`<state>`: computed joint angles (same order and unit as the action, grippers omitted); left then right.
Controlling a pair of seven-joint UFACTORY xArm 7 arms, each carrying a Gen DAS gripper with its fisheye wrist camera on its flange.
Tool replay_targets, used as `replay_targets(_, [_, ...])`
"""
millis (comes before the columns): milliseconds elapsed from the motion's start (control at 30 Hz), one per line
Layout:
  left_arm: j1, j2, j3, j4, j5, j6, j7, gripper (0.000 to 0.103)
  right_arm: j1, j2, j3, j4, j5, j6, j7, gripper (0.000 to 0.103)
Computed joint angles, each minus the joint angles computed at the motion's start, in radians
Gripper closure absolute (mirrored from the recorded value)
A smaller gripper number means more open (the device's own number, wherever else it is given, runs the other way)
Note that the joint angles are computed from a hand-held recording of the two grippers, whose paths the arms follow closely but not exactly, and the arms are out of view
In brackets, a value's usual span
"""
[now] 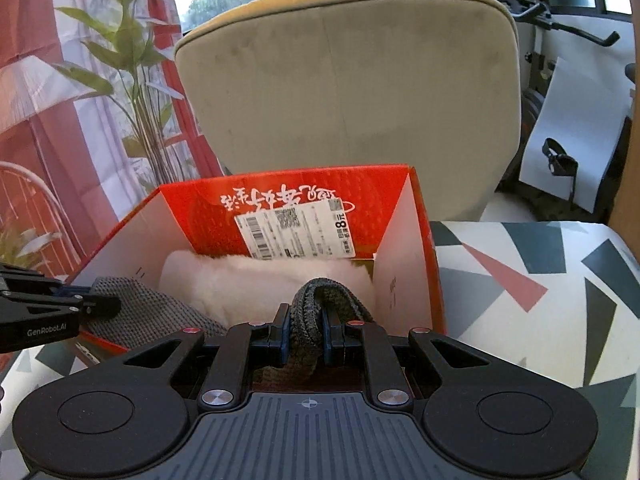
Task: Organize soft objects
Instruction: 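Open both grippers to release the grey towel in the box, then move both grippers down to the dark blue packaged bag beside the box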
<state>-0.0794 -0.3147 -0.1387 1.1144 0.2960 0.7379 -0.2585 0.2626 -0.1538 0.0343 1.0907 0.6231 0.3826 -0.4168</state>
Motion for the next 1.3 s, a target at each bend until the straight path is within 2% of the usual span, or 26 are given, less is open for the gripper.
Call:
replay_targets(133, [-0.010, -0.004, 0.014, -0.002, -0.029, -0.015, 0.032, 0.092, -0.011, -0.003, 0.003, -0.002, -0.037, 0.005, 0.030, 0.088])
replay_targets(200, [-0.013, -0.016, 0.021, -0.014, -0.048, -0.038, 0.045, 0.087, -0.011, -0.013, 0.005, -0.012, -0.048, -0.014, 0.031, 0.081])
replay_targets(233, [-0.016, -0.028, 0.025, -0.025, -0.062, -0.057, 0.049, 0.076, -0.012, -0.022, 0.008, -0.023, -0.063, -0.036, 0.033, 0.079])
replay_targets(267, [-0.018, -0.044, 0.030, -0.043, -0.078, -0.084, 0.054, 0.055, -0.011, -0.031, 0.012, -0.036, -0.080, -0.063, 0.037, 0.075])
replay_targets(300, [-0.018, -0.063, 0.031, -0.065, -0.088, -0.119, 0.051, 0.044, -0.005, -0.042, 0.010, -0.050, -0.085, -0.087, 0.030, 0.072])
replay_targets(333, [-0.015, -0.080, 0.028, -0.087, -0.091, -0.156, 0.044, 0.028, 0.008, -0.055, 0.002, -0.065, -0.077, -0.110, 0.013, 0.070])
replay_targets(367, [-0.012, -0.102, 0.025, -0.113, -0.095, -0.197, 0.037, 0.021, 0.027, -0.069, -0.011, -0.080, -0.056, -0.128, -0.013, 0.064])
replay_targets(433, [-0.014, -0.142, 0.028, -0.155, -0.115, -0.257, 0.044, 0.017, 0.054, -0.096, -0.028, -0.107, -0.037, -0.163, -0.038, 0.047])
replay_targets(467, [-0.013, -0.155, 0.025, -0.168, -0.122, -0.272, 0.046, 0.015, 0.061, -0.110, -0.031, -0.124, -0.039, -0.183, -0.037, 0.034])
replay_targets(500, [-0.012, -0.175, 0.023, -0.186, -0.129, -0.287, 0.046, 0.015, 0.068, -0.127, -0.030, -0.145, -0.047, -0.207, -0.030, 0.028])
replay_targets(600, [-0.006, -0.230, 0.012, -0.237, -0.142, -0.322, 0.043, 0.010, 0.064, -0.176, -0.019, -0.202, -0.110, -0.251, 0.029, 0.012])
replay_targets(667, [-0.003, -0.279, 0.006, -0.283, -0.152, -0.344, 0.036, 0.008, 0.109, -0.216, -0.050, -0.243, -0.109, -0.277, 0.033, 0.007])
replay_targets(800, [-0.010, -0.371, 0.001, -0.370, -0.183, -0.356, 0.024, 0.007, 0.171, -0.306, -0.083, -0.333, -0.127, -0.310, 0.061, 0.007])
replay_targets(933, [-0.010, -0.467, -0.022, -0.455, -0.201, -0.329, -0.006, 0.007, 0.194, -0.391, -0.084, -0.420, -0.159, -0.310, 0.120, 0.007])
replay_targets(1100, [0.017, -0.574, -0.080, -0.535, -0.223, -0.248, -0.129, 0.007, 0.151, -0.495, -0.019, -0.543, -0.202, -0.316, 0.255, 0.007])
replay_targets(1167, [0.001, -0.624, -0.084, -0.585, -0.239, -0.241, -0.180, 0.007, 0.112, -0.548, 0.028, -0.605, -0.225, -0.308, 0.316, 0.007])
replay_targets(1233, [-0.030, -0.654, -0.068, -0.620, -0.246, -0.232, -0.186, 0.008, 0.122, -0.591, 0.021, -0.647, -0.255, -0.276, 0.326, 0.007])
replay_targets(1300, [-0.023, -0.656, -0.075, -0.622, -0.239, -0.212, -0.204, 0.008, 0.119, -0.614, 0.022, -0.672, -0.289, -0.255, 0.341, 0.007])
